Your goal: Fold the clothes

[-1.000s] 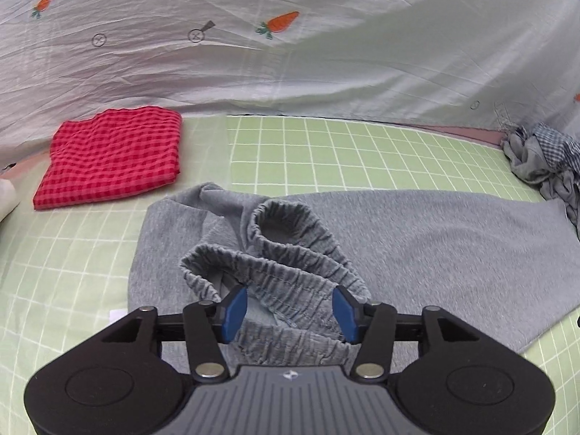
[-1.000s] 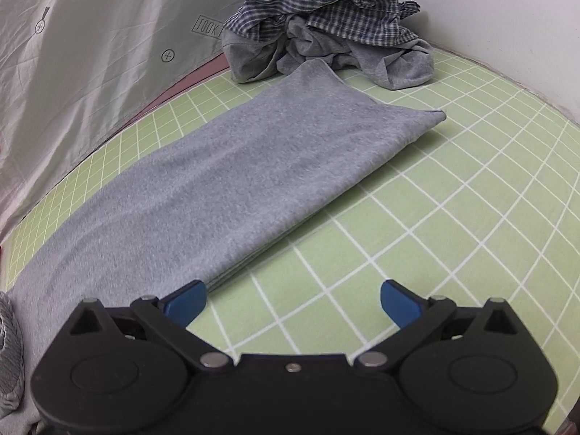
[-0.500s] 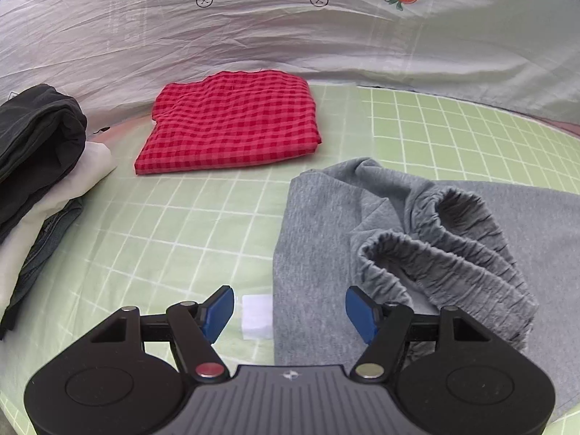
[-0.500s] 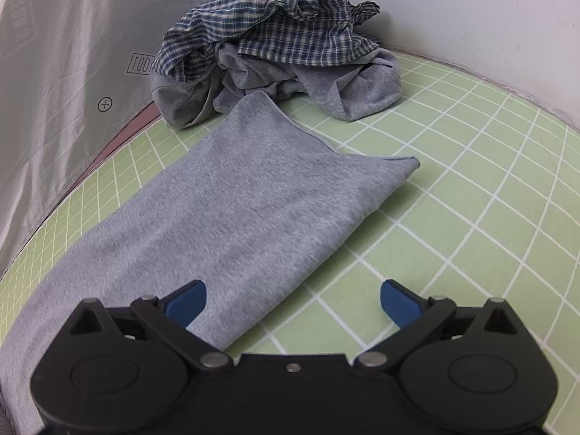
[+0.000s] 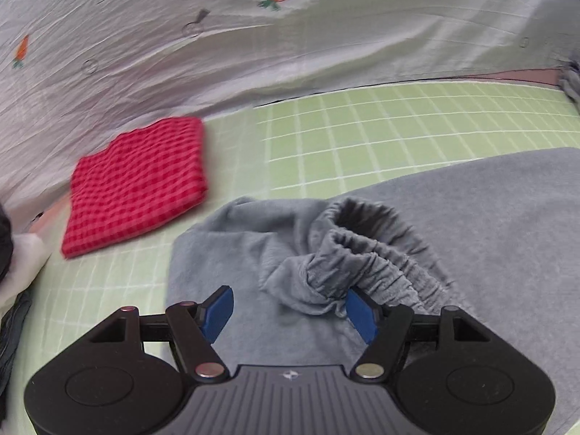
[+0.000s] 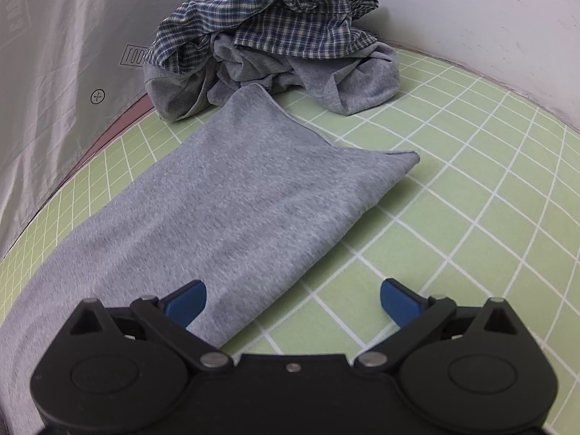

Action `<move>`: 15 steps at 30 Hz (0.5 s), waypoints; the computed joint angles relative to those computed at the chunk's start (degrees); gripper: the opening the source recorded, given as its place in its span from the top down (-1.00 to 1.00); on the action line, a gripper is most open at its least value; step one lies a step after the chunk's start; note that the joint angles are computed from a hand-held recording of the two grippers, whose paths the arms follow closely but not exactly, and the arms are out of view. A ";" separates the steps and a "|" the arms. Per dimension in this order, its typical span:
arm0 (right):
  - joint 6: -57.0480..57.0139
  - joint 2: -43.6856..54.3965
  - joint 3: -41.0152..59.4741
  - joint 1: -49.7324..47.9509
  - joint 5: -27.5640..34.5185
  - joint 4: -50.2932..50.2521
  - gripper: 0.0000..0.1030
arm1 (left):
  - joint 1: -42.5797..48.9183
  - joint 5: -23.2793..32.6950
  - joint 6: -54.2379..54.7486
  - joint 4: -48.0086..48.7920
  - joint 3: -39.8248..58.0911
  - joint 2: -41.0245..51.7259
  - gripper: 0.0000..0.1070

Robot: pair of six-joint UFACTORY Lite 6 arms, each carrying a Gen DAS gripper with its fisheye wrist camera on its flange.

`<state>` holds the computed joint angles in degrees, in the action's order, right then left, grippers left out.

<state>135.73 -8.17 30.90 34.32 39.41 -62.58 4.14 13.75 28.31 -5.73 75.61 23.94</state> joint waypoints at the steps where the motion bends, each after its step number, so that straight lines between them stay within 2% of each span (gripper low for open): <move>1: -0.21 -0.10 -0.02 -0.10 0.01 0.19 -1.00 | -1.61 -0.09 -0.06 -0.61 -0.16 -0.03 -0.30; 6: 2.11 -3.20 -2.31 -1.22 -0.48 -0.80 -1.00 | -1.34 7.63 15.47 -21.24 1.92 -0.38 -0.44; 10: 5.04 -5.03 -4.61 -4.64 -3.12 -6.47 -1.00 | 1.24 8.61 12.84 -20.59 1.18 -2.43 -0.51; 15: 12.77 -2.53 -4.65 -12.01 -7.41 -20.28 -1.00 | 5.63 11.28 4.33 -15.34 3.87 -0.71 -0.52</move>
<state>148.50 -10.70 26.25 22.31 32.00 -82.86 9.77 25.03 32.65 -21.07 79.48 23.23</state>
